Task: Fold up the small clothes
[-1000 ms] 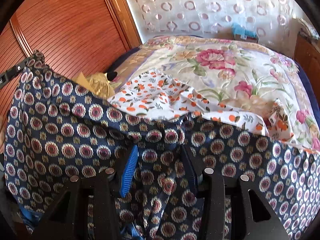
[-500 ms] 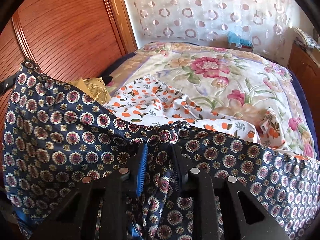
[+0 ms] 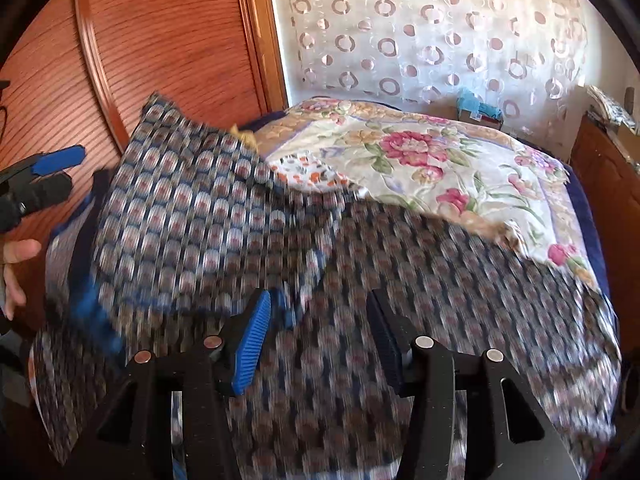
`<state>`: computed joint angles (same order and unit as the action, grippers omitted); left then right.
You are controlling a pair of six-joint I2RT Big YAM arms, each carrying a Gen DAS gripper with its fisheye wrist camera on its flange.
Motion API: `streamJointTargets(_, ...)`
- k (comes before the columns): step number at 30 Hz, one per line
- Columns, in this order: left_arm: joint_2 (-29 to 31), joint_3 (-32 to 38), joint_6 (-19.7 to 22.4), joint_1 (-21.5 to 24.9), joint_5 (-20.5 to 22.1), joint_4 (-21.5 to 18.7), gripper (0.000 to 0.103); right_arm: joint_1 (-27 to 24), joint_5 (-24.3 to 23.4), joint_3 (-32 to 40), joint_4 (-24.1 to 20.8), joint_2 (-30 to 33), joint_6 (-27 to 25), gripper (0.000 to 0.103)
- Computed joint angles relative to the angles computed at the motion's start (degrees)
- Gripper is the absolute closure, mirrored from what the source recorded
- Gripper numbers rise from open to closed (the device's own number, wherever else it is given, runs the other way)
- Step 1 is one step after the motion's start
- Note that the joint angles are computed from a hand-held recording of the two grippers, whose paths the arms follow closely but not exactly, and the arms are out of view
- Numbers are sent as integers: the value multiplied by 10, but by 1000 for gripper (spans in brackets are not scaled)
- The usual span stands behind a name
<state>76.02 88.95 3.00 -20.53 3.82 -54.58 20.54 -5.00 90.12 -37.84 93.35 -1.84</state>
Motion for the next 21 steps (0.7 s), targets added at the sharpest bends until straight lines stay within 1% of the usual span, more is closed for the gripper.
streamJointTargets(1,-1,-3,0,-10,-4,-3,21,-3,-1,-25,3,-18,5,49)
streamJointTargets(2,-6,-16,-5,-30,-9,5,21,-7,-1,-52,8,-37,10,49)
streamJointTargets(3,-8,-19,-6,-38,-9,6,21,-12,-2,-78,12,-55,15,49)
streamJointTargets(4,-6,-22,-13,-56,-10,3,21,-17,-2,-99,13,-71,18,49)
streamJointTargets(7,-4,-30,-33,-91,-18,5,21,-29,7,-153,14,-113,31,49)
streamJointTargets(9,-1,-37,-46,-111,-29,10,21,-39,13,-177,11,-133,37,49)
streamJointTargets(11,9,-40,-58,-131,-48,6,21,-44,22,-190,11,-145,41,49)
streamJointTargets(15,22,-54,-74,-151,-42,-5,21,-51,25,-218,16,-177,56,49)
streamJointTargets(18,34,-63,-85,-164,-46,-12,21,-54,32,-238,22,-200,57,49)
streamJointTargets(21,39,-75,-88,-177,-56,-12,21,-61,28,-261,22,-226,59,49)
